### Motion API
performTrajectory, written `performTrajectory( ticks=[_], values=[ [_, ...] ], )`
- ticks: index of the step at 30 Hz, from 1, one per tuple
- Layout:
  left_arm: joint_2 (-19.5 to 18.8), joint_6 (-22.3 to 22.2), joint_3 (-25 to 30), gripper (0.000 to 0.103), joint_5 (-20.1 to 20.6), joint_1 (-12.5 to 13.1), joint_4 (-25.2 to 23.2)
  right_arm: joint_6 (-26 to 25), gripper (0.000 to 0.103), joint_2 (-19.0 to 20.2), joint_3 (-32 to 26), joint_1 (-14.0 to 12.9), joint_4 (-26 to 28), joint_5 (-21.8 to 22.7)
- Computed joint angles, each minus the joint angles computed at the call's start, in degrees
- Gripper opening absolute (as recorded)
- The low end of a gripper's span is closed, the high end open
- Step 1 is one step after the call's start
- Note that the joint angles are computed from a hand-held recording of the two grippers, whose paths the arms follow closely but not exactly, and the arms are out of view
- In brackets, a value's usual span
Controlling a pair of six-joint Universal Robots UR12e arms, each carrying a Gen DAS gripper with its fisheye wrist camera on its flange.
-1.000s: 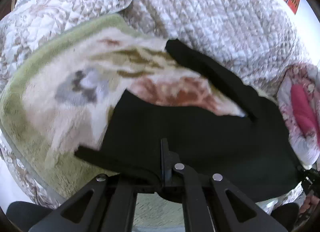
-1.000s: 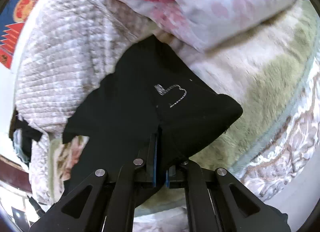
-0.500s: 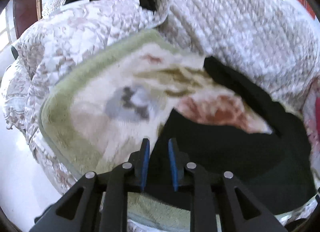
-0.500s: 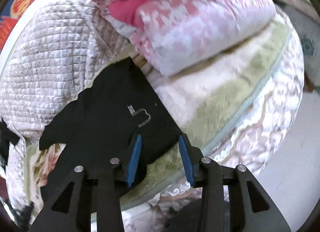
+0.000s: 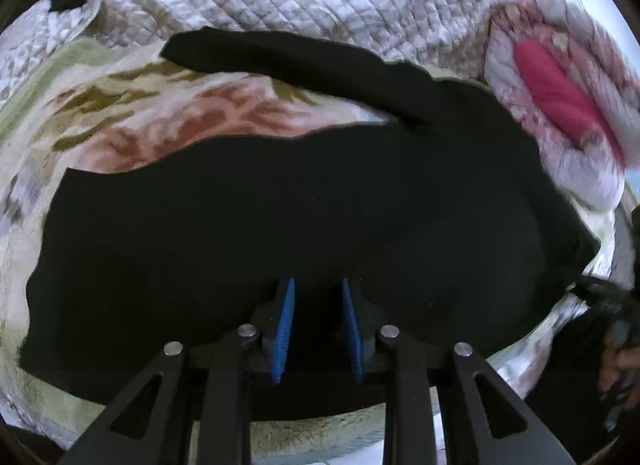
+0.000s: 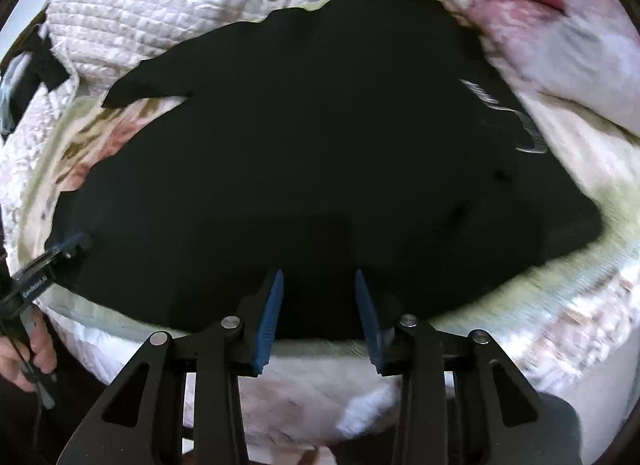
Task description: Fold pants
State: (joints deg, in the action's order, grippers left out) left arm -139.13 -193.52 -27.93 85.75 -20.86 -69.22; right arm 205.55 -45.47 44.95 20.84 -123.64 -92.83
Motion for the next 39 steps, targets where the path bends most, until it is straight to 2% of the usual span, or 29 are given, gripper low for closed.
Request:
performTrajectory(
  ticks=[4, 6, 8, 9, 10, 12, 13, 15, 16, 18, 20, 22, 23, 24, 25, 26, 28, 31, 34, 37, 39],
  values=[
    [-1.07, -1.78, 2.45, 0.027, -1.6, 0.63, -0.98, 1.51, 0.033, -0.13, -0.44, -0.34, -0.74, 2.08],
    [-3.1, -2.76, 6.59, 0.028, 1.25, 0.61, -2.62, 1.53, 0.034, -0.42, 0.23, -0.18, -4.72, 2.53],
    [-3.5, -4.81, 6.97, 0.031, 2.31, 1.01, -2.06, 1.15, 0.035, -0.53, 0.72, 0.07, -8.81, 2.77],
    [-3.8, -6.22, 7.31, 0.031, 2.99, 1.26, -2.78, 0.83, 0.036, -0.01, -0.17, 0.12, -8.95, 2.19],
    [-4.41, -6.81, 8.11, 0.029, 2.27, 1.69, -3.99, 0.48, 0.037, 0.33, -0.88, 0.11, -7.45, 1.5],
    [-3.4, -6.3, 5.97, 0.028, 1.57, 2.02, -2.33, 1.35, 0.037, 1.34, -3.16, 0.07, -1.4, -1.5],
    [-2.92, -6.17, 5.35, 0.029, 3.5, 1.81, -2.0, 2.16, 0.037, 1.37, -3.24, 0.02, -0.6, -2.07],
    [-2.22, -7.44, 4.78, 0.029, 9.67, 1.27, -2.26, 3.75, 0.037, -0.21, 0.19, -0.45, -5.39, -0.75],
    [-0.93, -8.25, 2.51, 0.029, 10.97, 1.39, -0.67, 3.98, 0.037, -0.74, 1.26, -0.44, -7.33, -1.49],
    [0.98, -8.96, -0.6, 0.029, 10.41, 1.89, 1.25, 3.64, 0.041, -1.08, 1.91, -0.06, -9.94, -5.52],
    [2.86, -8.38, -3.74, 0.03, 9.33, 2.02, 4.12, 4.75, 0.045, -0.43, 0.84, 0.17, -9.92, -8.44],
    [3.87, -6.44, -5.65, 0.035, 6.88, 1.93, 5.91, 7.81, 0.045, -0.26, -0.14, -0.18, -5.29, -10.2],
    [3.93, -5.54, -5.98, 0.037, 5.66, 1.81, 5.78, 10.73, 0.045, -0.42, -0.06, -0.41, -3.68, -10.26],
    [3.26, -4.82, -4.89, 0.037, 4.8, 1.67, 3.8, 13.72, 0.045, -0.94, 0.99, -0.86, -4.47, -8.72],
    [2.15, -4.29, -2.96, 0.037, 4.73, 1.5, -0.28, 14.3, 0.045, -1.15, 1.25, -0.88, -4.6, -8.84],
    [1.4, -3.97, -1.85, 0.038, 5.75, 1.23, -1.97, 13.96, 0.045, -1.07, 0.8, -0.71, -3.78, -9.65],
    [0.9, -2.54, -0.84, 0.038, 8.21, 0.73, -1.98, 13.28, 0.045, -0.89, 0.01, -0.26, -2.74, -11.01],
    [0.41, -3.4, 0.48, 0.038, 8.82, 0.69, -2.67, 11.87, 0.045, -2.01, 1.97, -0.09, -5.83, -11.43],
    [1.54, -2.94, -1.35, 0.038, 8.58, 0.54, 0.51, 8.19, 0.045, -2.39, 2.57, 0.45, -8.83, -11.73],
    [3.04, -2.14, -3.98, 0.038, 6.84, 0.28, 4.71, 3.08, 0.045, -1.03, 0.32, 0.82, -9.43, -8.27],
    [2.7, -1.7, -3.3, 0.038, 5.33, 0.17, 4.39, 0.57, 0.045, 0.41, -1.87, 0.93, -8.24, -4.61]
  ],
)
